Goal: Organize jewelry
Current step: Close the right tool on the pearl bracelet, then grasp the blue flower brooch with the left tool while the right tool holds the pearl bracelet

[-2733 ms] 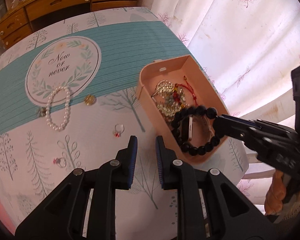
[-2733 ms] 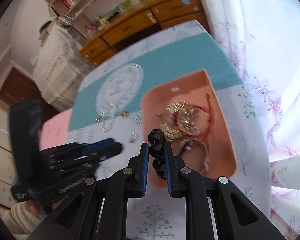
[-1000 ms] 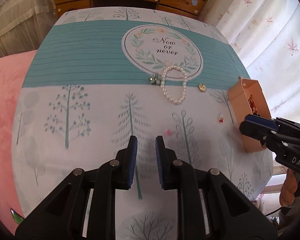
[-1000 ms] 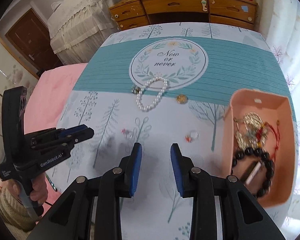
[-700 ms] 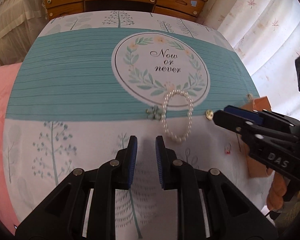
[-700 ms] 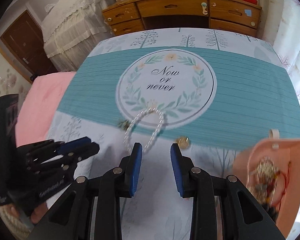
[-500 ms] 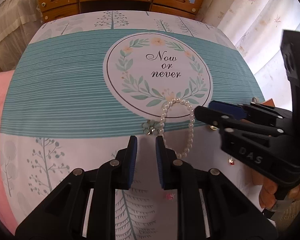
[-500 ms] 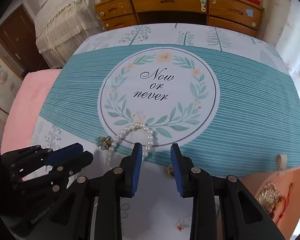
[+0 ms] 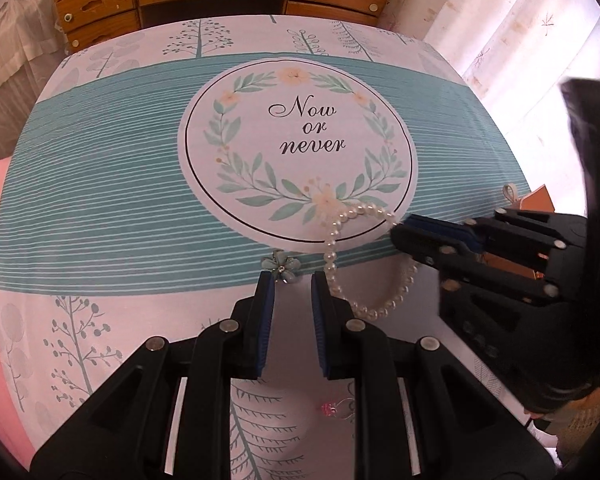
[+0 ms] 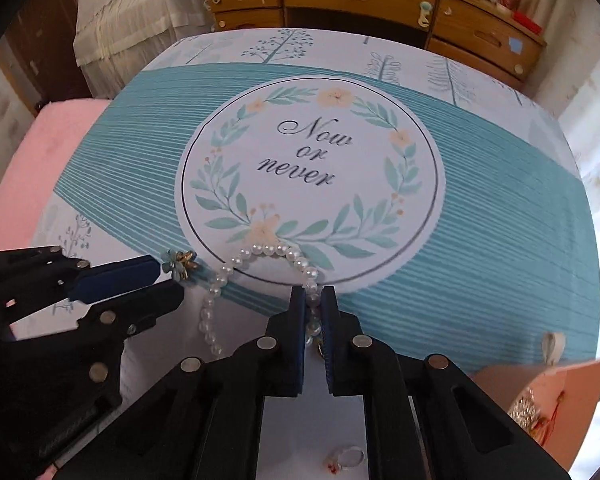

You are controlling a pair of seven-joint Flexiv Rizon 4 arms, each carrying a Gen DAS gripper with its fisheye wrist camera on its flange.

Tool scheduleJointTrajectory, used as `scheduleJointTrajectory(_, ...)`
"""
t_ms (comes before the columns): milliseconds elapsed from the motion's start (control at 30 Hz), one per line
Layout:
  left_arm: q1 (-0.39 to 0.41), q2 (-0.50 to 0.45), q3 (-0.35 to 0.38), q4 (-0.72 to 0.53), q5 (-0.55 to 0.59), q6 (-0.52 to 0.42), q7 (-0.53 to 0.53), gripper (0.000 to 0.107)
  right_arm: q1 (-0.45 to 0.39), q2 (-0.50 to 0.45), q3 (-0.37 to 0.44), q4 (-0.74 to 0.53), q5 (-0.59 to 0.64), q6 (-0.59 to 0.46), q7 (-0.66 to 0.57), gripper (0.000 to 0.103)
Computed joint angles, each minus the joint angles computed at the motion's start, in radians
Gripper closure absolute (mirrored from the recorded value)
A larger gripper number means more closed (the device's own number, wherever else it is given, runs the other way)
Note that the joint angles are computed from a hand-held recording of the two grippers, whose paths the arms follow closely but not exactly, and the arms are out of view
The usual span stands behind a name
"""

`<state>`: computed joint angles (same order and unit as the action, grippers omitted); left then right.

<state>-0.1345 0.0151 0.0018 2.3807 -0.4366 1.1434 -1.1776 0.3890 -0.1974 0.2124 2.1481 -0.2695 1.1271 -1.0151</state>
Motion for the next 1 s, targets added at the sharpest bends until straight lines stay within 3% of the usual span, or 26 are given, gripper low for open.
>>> scheduleJointTrajectory(333, 0.004, -0.007, -0.002, -0.007, 0.042, 0.007, -0.027, 0.091, -0.021, 0.16, 0.05, 0.115, 0.157, 0.052, -0.081, 0.096)
scheduleJointTrajectory(533, 0.006, 0.003, 0.002, -0.012, 0.061, -0.011, 0.022, 0.091, -0.001, 0.229, 0.061, 0.152, 0.245, 0.058, -0.123, 0.096)
scheduleJointTrajectory(733, 0.023, -0.02, 0.002, -0.059, 0.236, -0.031, -0.034, 0.091, 0.015, 0.255, 0.056, 0.164, 0.289, 0.06, -0.137, 0.096)
scheduleJointTrajectory(900, 0.025, -0.034, 0.001, -0.061, 0.21, -0.038, 0.011, 0.09, 0.021, 0.269, 0.053, 0.175, 0.319, 0.059, -0.149, 0.096)
scheduleJointTrajectory(1000, 0.025, -0.04, -0.002, -0.054, 0.185, -0.023, 0.038, 0.065, 0.022, 0.269, 0.052, 0.178, 0.323, 0.058, -0.146, 0.096)
